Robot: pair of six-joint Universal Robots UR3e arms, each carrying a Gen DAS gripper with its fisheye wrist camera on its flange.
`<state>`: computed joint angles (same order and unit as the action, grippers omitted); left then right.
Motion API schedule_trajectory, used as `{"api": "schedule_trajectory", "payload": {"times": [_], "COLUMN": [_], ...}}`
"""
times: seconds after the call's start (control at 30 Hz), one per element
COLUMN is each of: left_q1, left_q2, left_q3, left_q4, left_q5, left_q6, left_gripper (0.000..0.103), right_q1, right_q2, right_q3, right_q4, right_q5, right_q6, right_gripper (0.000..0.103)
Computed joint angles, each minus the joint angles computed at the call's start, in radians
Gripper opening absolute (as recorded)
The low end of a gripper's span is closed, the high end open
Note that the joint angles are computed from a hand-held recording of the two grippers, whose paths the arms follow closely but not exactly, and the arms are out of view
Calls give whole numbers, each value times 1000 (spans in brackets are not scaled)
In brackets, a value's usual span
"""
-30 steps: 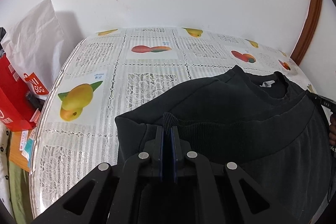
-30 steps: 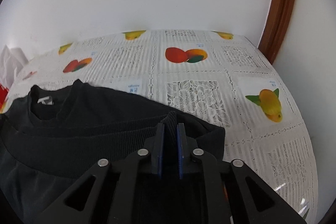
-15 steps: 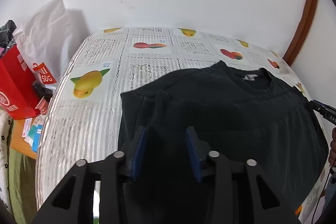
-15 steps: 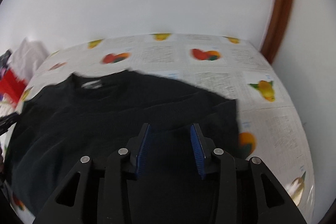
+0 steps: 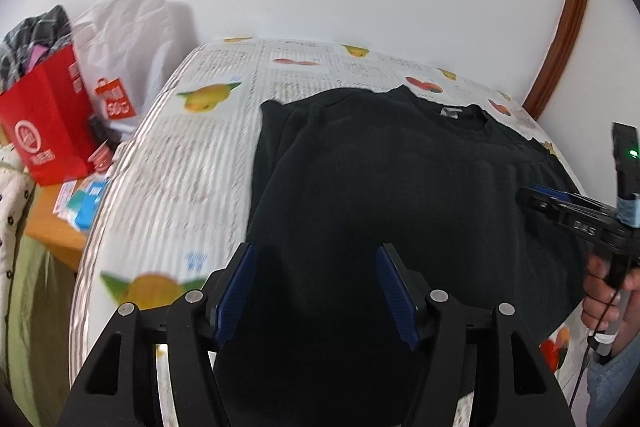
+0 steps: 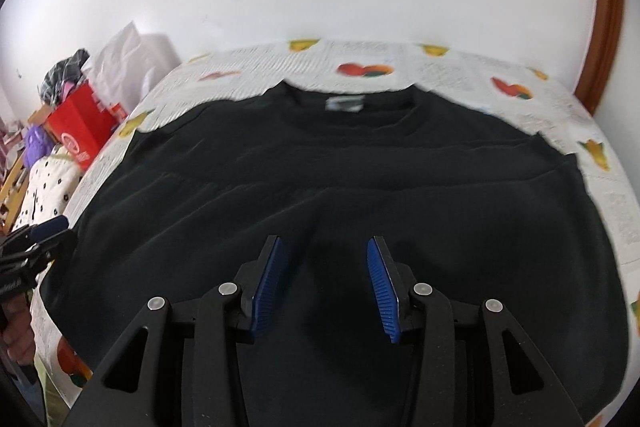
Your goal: Fold small clothes
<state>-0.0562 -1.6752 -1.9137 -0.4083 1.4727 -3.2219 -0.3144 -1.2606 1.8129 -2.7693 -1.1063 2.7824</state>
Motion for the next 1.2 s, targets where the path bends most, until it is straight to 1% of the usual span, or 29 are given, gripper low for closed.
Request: {"api": "schedule_trajectory", "payload": {"times": [0.07, 0.1, 0.17, 0.23, 0.37, 0.5, 0.57, 0.63, 0.7, 0.73, 0.8, 0.9, 0.97, 1.07, 1.17, 1.2], "left_q1": [17, 33, 71, 108, 161, 201, 220, 263, 324, 358, 438, 484, 505, 512, 534, 534], "left_q2": [32, 55, 98, 139, 215, 280, 308, 352, 419, 463, 562, 655, 701, 736, 760, 764], "left_q3": [-52, -82, -126, -184, -273, -339, -366, -401, -450, -479, -521, -549, -567, -597, -617, -623], "left_q4": [19, 18, -6, 13, 23, 11, 11, -11, -40, -58, -152, -258, -318, -375, -445, -452], "left_q5": [-20, -40, -97, -151, -215, -266, -285, -335, -405, -445, -524, -538, -548, -554, -605, -613], "left_q6": [3, 6, 21, 34, 49, 86, 100, 117, 147, 167, 232, 267, 294, 305, 335, 337], "left_gripper": [60, 60, 58, 58, 58, 58, 58, 58, 58, 58, 58, 58, 59, 58, 58, 58], "right_q1": [37, 61, 77, 92, 109, 122, 123, 119, 115, 113, 109, 110, 100, 66, 27, 9], "right_q2": [45, 74, 98, 116, 169, 163, 160, 151, 129, 112, 68, 1, -36, -102, -177, -204], "right_q3": [-46, -81, -95, -126, -188, -144, -132, -130, -123, -108, -47, 74, 139, 251, 386, 425], "right_q4": [24, 39, -1, 0, 1, -76, -89, -74, -39, -30, -50, -131, -157, -189, -268, -281], "right_q5": [-53, -96, -129, -161, -181, -213, -217, -215, -219, -223, -242, -276, -275, -243, -212, -194], "right_q6": [19, 37, 60, 86, 119, 125, 122, 124, 117, 108, 83, 38, 19, -5, -42, -57], "right_gripper": [44, 44, 44, 44, 48, 48, 48, 48, 48, 48, 48, 48, 48, 48, 48, 48]}}
